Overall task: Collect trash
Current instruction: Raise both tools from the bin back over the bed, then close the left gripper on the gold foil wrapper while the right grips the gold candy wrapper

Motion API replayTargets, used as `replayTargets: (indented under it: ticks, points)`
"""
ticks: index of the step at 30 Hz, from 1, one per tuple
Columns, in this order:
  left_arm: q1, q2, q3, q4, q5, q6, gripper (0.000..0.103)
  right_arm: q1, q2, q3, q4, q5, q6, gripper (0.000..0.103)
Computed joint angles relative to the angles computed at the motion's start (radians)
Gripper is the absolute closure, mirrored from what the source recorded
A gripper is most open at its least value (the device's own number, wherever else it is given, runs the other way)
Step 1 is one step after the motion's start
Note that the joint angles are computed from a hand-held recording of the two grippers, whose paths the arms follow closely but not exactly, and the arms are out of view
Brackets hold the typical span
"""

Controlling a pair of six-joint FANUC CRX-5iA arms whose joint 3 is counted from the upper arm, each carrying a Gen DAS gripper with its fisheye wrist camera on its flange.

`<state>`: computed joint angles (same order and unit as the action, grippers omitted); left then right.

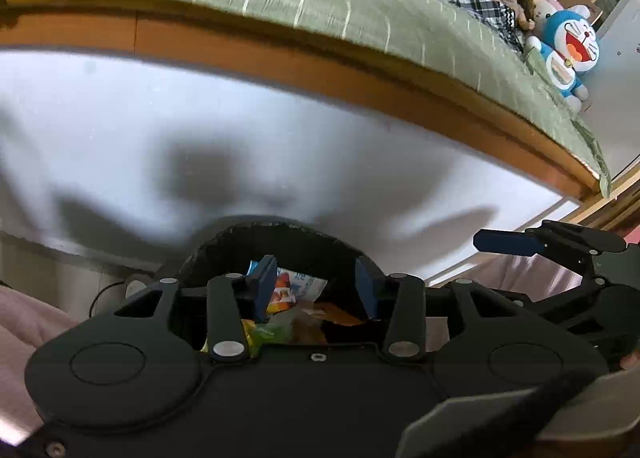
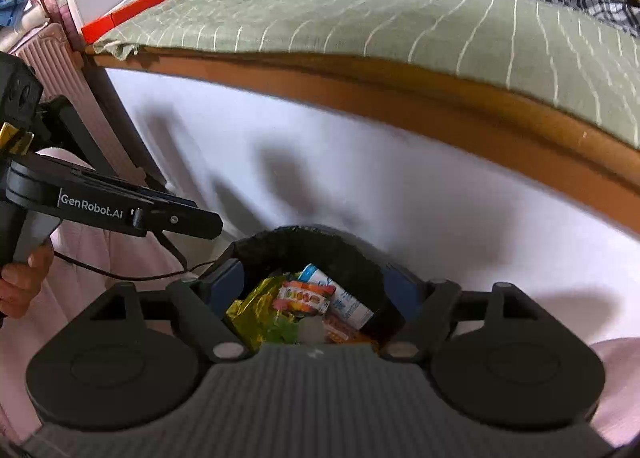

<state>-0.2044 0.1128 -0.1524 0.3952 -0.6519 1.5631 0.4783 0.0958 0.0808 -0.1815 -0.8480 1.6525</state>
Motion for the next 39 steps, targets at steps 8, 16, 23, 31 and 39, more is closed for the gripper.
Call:
replayTargets:
  ticks: [8, 16, 23, 31, 39]
  points:
    - [-0.019, -0.02, 0.136, -0.145, -0.035, 0.041, 0.049, -0.009, -0.035, 0.044, 0.029, 0.071, 0.047, 0.001]
    - [-0.017, 0.012, 0.305, -0.197, -0.026, 0.057, 0.023, -0.055, 0.012, 0.147, 0.065, 0.171, 0.027, 0.0]
    - [-0.001, 0.146, 0.558, -0.304, -0.089, 0.098, 0.016, -0.103, 0.109, 0.267, 0.092, 0.201, -0.024, 0.0]
    - [0.048, 0.314, 0.833, -0.394, -0.19, 0.147, 0.014, -0.148, 0.277, 0.477, 0.105, 0.178, -0.08, 0.0]
    - [0.08, 0.579, 1.244, -0.445, -0.34, 0.15, 0.009, -0.172, 0.522, 0.821, 0.144, 0.031, -0.134, 0.0]
